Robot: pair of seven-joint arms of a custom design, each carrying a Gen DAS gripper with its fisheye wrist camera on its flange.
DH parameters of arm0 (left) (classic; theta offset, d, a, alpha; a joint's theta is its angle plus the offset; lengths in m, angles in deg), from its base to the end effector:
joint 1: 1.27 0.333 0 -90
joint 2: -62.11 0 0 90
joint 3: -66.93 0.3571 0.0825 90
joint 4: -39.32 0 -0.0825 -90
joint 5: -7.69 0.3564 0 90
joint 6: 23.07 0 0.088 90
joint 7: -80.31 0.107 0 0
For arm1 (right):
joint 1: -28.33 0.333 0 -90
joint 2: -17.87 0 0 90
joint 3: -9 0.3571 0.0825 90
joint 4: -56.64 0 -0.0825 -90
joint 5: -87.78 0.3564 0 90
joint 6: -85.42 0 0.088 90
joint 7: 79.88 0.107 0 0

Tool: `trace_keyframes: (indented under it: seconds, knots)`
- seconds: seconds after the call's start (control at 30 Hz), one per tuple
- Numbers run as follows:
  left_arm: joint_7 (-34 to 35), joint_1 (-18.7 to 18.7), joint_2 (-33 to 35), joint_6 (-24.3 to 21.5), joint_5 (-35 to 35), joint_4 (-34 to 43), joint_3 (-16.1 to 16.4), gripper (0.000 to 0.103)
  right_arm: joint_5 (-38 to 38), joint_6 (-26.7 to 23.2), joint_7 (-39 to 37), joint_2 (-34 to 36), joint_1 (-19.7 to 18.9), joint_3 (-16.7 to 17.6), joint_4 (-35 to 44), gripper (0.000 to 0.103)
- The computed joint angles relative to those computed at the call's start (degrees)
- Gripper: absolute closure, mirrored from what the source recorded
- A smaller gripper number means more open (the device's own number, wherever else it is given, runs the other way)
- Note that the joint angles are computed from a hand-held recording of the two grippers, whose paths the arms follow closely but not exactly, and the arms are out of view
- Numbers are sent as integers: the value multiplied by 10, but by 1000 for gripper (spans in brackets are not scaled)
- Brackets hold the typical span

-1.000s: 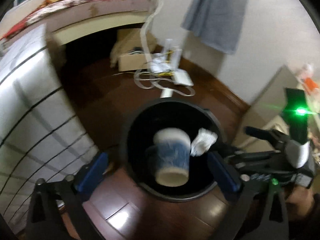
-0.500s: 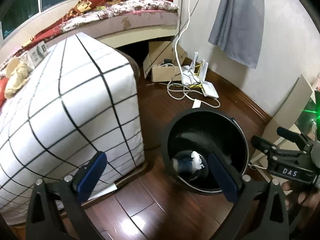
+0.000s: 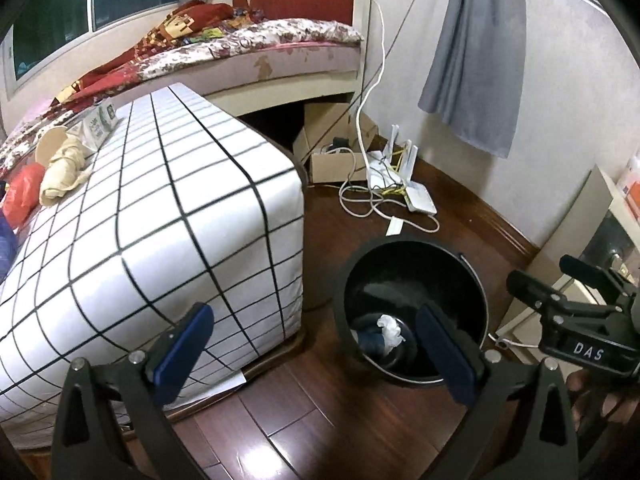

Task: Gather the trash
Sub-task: 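Move both tools back from the bin toward the table, then grasp the blue bowl with left tool while right tool grasps beige cloth bundle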

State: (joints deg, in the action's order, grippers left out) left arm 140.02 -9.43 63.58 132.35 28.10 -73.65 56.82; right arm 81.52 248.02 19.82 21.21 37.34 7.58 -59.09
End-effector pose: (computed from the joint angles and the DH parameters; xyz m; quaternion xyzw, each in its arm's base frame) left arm 0.5528 -0.1943 0.5907 -0.6385 0.6768 -0.2790 0.2375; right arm 0.5861 0.0842 0.5664 -0.6742 0.6381 -0.2478 0.2773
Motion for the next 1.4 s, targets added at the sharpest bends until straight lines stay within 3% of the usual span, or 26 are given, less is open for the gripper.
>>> trace_keyframes:
  seconds: [0.27, 0.63, 0.9, 1.1, 1.2, 1.4]
  knots:
    - [-21, 12, -29, 11, 19, -17, 8, 1, -52, -6, 48, -17, 10, 7, 8, 1]
    - [-73, 54, -84, 30, 54, -62, 21, 1, -70, -13, 51, -13, 32, 29, 49, 1]
    - [-149, 119, -141, 26, 121, -111, 27, 1, -25, -10, -6, 18, 76, 49, 101, 1]
    - [-200, 174, -150, 10, 165, -118, 40, 1, 62, -23, -102, 75, 110, 72, 177, 1]
    - [-220, 192, -137, 4, 185, -107, 46, 1, 50, -84, -102, 117, 144, 61, 250, 1]
    - [-214, 195, -77, 4, 162, -57, 68, 1, 64, -143, -114, 194, 173, 53, 370, 1]
